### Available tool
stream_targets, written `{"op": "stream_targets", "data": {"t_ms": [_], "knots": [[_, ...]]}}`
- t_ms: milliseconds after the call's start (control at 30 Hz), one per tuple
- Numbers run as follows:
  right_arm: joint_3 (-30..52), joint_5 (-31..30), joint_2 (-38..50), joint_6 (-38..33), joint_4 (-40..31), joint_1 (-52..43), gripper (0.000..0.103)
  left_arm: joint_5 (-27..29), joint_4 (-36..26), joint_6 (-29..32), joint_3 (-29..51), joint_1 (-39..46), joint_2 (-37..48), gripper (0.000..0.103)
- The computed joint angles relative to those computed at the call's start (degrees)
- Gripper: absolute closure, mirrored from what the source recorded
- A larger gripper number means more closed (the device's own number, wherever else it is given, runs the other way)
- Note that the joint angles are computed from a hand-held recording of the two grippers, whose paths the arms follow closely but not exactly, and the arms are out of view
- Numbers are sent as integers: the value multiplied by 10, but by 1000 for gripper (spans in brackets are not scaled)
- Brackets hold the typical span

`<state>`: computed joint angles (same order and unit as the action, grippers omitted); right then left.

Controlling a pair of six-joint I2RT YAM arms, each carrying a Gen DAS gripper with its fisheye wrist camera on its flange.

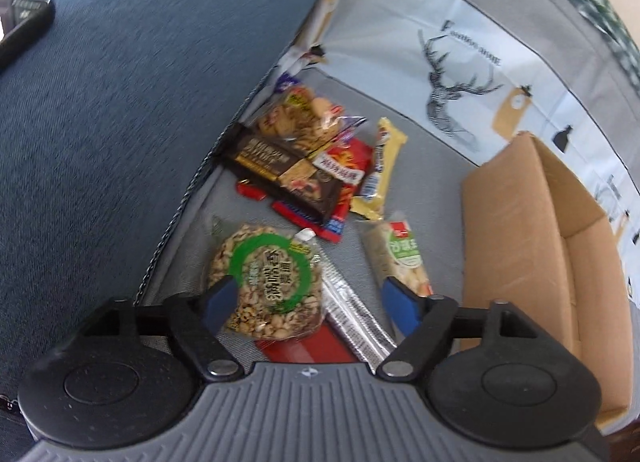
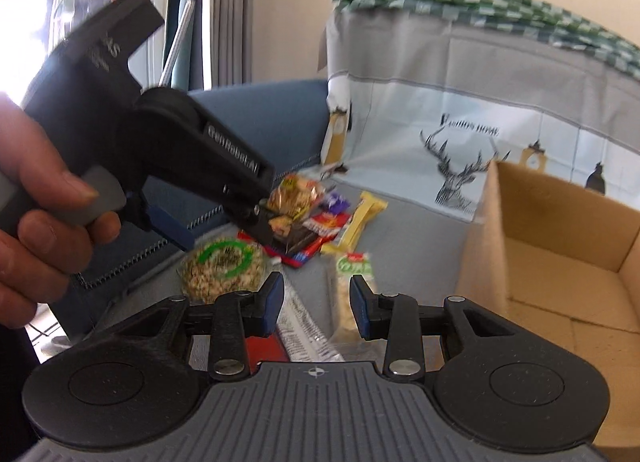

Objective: Organize snacks
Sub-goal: 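Lower the left tool over the round nut cake while the right tool approaches the silver pouch, then grasp the round nut cake with the left tool while the right tool grasps the silver pouch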

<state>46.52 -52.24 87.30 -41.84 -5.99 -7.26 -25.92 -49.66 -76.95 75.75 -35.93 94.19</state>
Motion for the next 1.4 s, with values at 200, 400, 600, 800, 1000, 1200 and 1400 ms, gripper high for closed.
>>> {"op": "stream_targets", "data": {"t_ms": [200,400,600,800,1000,1200,1400], "knots": [[13,64,31,-20,-14,46,64,22,5,-29,-15,16,-2,17],[37,97,67,-7,-21,73,61,49,4,-33,-14,31,12,16],[57,144,109,4,-11,109,59,50,-10,-19,7,33,38,8],[80,167,142,20,-1,128,48,49,-29,-13,27,35,58,8],[120,165,171,34,-39,128,48,49,-45,-4,47,38,80,8],[140,150,178,3,-80,124,50,47,-60,0,66,37,99,8],[124,148,165,-23,-78,124,69,47,-68,5,75,36,108,7]]}}
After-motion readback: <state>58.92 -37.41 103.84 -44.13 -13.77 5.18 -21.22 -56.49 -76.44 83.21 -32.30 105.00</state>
